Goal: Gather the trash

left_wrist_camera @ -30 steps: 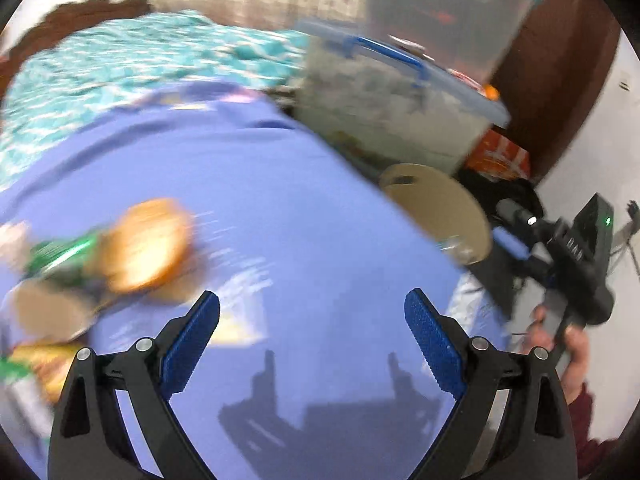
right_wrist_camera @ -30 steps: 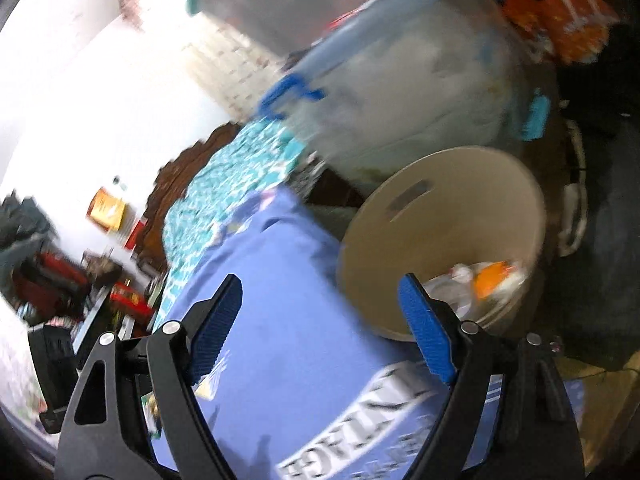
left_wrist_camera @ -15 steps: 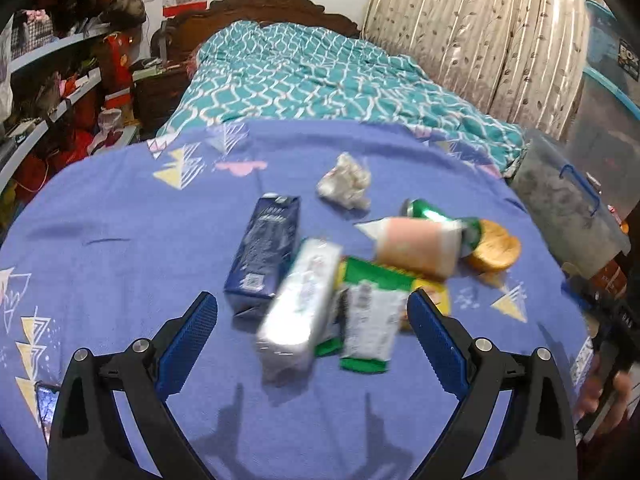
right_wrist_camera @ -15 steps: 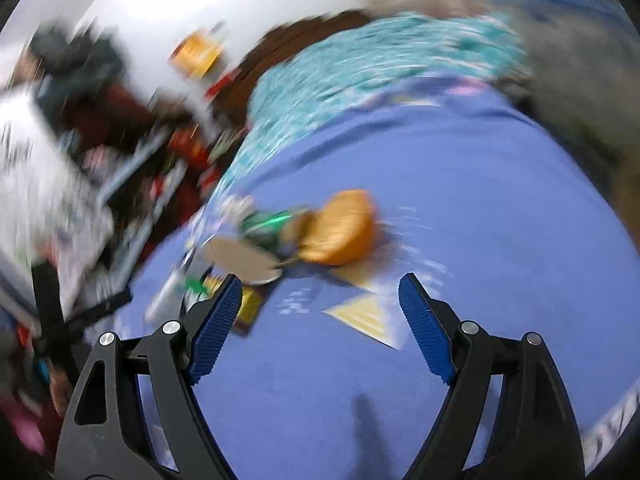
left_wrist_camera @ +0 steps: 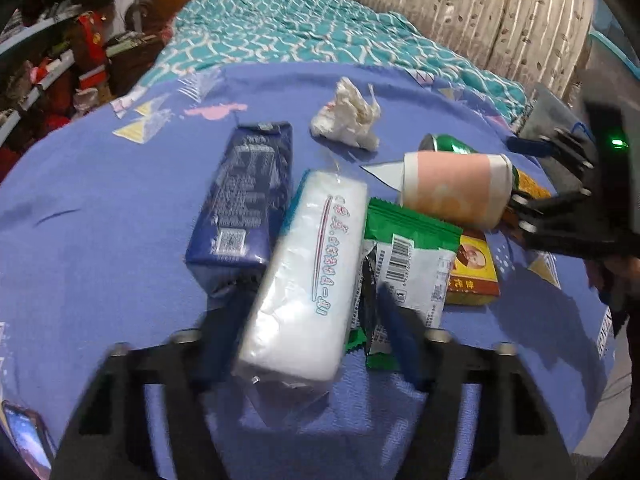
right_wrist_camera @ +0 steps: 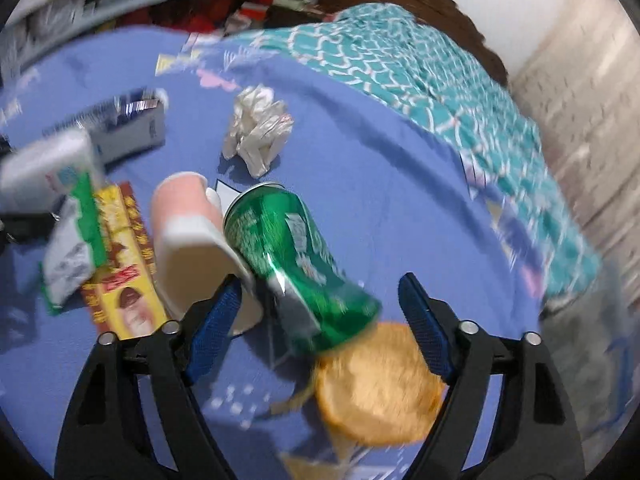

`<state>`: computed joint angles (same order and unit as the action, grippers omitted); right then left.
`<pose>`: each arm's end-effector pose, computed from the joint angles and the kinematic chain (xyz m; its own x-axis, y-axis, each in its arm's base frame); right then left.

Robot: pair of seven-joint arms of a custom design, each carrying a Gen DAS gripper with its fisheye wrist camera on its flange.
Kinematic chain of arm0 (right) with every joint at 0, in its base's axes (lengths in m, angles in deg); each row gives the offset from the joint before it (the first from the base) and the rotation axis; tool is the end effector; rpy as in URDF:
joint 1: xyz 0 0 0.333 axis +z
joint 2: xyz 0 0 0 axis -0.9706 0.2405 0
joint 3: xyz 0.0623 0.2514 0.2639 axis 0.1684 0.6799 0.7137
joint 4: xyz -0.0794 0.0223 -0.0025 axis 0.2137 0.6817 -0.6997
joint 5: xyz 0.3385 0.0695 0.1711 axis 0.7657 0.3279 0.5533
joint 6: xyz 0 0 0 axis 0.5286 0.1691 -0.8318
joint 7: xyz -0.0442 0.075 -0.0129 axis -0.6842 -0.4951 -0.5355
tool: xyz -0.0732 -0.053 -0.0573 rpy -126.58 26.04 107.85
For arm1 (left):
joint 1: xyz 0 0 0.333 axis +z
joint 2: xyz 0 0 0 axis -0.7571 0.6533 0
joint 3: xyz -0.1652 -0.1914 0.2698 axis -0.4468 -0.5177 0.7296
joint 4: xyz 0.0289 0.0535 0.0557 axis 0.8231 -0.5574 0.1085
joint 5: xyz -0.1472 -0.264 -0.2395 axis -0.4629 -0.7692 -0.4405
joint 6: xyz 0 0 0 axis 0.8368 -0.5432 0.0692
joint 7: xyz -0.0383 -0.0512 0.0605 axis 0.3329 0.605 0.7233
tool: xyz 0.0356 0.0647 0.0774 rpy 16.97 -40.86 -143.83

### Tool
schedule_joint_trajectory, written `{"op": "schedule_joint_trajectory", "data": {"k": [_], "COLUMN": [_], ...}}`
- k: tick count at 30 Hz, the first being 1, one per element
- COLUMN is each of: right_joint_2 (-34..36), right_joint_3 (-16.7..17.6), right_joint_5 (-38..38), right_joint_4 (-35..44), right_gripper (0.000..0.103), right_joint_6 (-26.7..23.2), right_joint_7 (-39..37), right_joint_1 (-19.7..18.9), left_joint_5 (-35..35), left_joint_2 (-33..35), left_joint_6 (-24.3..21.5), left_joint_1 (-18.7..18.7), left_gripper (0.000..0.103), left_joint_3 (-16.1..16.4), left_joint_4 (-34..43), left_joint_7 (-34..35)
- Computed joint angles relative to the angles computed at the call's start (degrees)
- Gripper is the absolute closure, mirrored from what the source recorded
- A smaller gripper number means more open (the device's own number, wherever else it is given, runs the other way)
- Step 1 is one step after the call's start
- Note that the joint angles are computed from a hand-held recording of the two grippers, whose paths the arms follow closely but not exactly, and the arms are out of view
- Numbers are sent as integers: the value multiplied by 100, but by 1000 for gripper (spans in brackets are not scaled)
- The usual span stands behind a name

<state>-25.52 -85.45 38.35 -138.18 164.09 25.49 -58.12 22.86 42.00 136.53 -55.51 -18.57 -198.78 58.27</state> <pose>0.6677 0.2379 0.5385 0.7529 -0.5353 0.3828 -0.3314 -0.8110 -0.4822 0.5389 -0.1665 0.5167 0.1717 -0.9754 0.1382 -0.8030 -0.2199 -0.5539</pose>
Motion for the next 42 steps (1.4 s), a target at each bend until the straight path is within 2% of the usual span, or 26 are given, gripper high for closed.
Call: {"op": "schedule_joint_trajectory", "data": {"k": [1, 2, 3, 4, 7, 9, 10, 12, 13, 15, 18, 20, 23, 25, 27, 28, 29, 30, 31, 32, 37, 39, 42], "right_joint_2": [26, 8, -64, -137, -502, -787, -908, -1254, -1366, -1701, -2034, -2197, -2360, -2418, -2421, -2419, -2451, -2475, -2518, -2597, -2659, -2583, -2317], "right_joint_3": [-169, -324, -278, -176, 99, 686, 868, 1141, 1097, 853, 385, 89, -191, -393, -550, -606, -650, -665, -683, -709, -770, -800, -804], "right_joint_5": [-316, -647, -576, -415, 214, 1548, 2209, 3940, 4451, 5572, 6151, 6348, 6291, 6298, 6457, 6504, 6527, 6549, 6683, 6950, 6815, 6803, 6742], "right_joint_4": [-36, -170, -283, -369, -810, -922, -943, -974, -977, -1149, -1600, -1942, -2383, -2603, -2729, -2772, -2848, -2927, -3007, -3114, -3211, -3168, -2932], "right_gripper": [62, 64, 65, 67, 68, 69, 70, 75, 93, 94, 94, 94, 94, 90, 90, 82, 51, 27, 10, 10, 12, 12, 15], "right_joint_6": [118, 442, 560, 692, 1493, 1551, 1477, 922, 635, -193, -990, -1389, -1420, -1493, -1613, -1665, -1687, -1605, -1530, -1470, -1739, -1895, -2022], "right_joint_7": [211, 498, 520, 489, 404, -130, -423, -1153, -1310, -1463, -1236, -1070, -912, -827, -690, -646, -620, -536, -604, -840, -1091, -1030, -890], "right_joint_1": [173, 315, 275, 187, -89, -668, -867, -1335, -1414, -1624, -1712, -1718, -1600, -1541, -1531, -1542, -1561, -1572, -1569, -1555, -1542, -1569, -1638], "left_joint_5": [-176, -134, -105, -90, 25, 312, 462, 895, 974, 817, 365, -453, -1588, -2356, -2886, -3100, -3257, -3391, -3566, -3691, -4212, -4099, -3614], "left_joint_2": [16, -4, -25, -84, -294, -481, -566, -848, -952, -1130, -1174, -1102, -944, -775, -617, -530, -448, -372, -275, -219, 72, 161, 235], "left_joint_6": [40, 105, 170, 286, 490, 618, 695, 1040, 1210, 1512, 1535, 1654, 1660, 1585, 1481, 1420, 1354, 1310, 1242, 1221, 1012, 882, 794], "left_joint_1": [-12, -7, 4, 17, 60, 138, 188, 371, 423, 324, -38, -672, -1408, -1814, -2004, -2067, -2091, -2091, -2103, -2078, -1827, -1680, -1456], "left_gripper": [71, 71, 72, 72, 72, 72, 72, 72, 72, 72, 72, 72, 72, 72, 72, 72, 72, 72, 72, 72, 71, 71, 57], "left_joint_3": [2, 4, 11, 20, 19, -26, -57, -151, -173, -119, -28, 317, 652, 817, 823, 783, 725, 661, 600, 536, 187, 61, -99], "left_joint_4": [-18, -57, -84, -155, -301, -386, -423, -607, -687, -820, -801, -812, -765, -680, -586, -524, -455, -398, -310, -279, -98, -26, 10], "left_joint_7": [155, 85, 33, -9, -187, -518, -706, -1273, -1402, -1297, -752, -6, 967, 1572, 2020, 2219, 2374, 2512, 2696, 2830, 3371, 3307, 2869]}}
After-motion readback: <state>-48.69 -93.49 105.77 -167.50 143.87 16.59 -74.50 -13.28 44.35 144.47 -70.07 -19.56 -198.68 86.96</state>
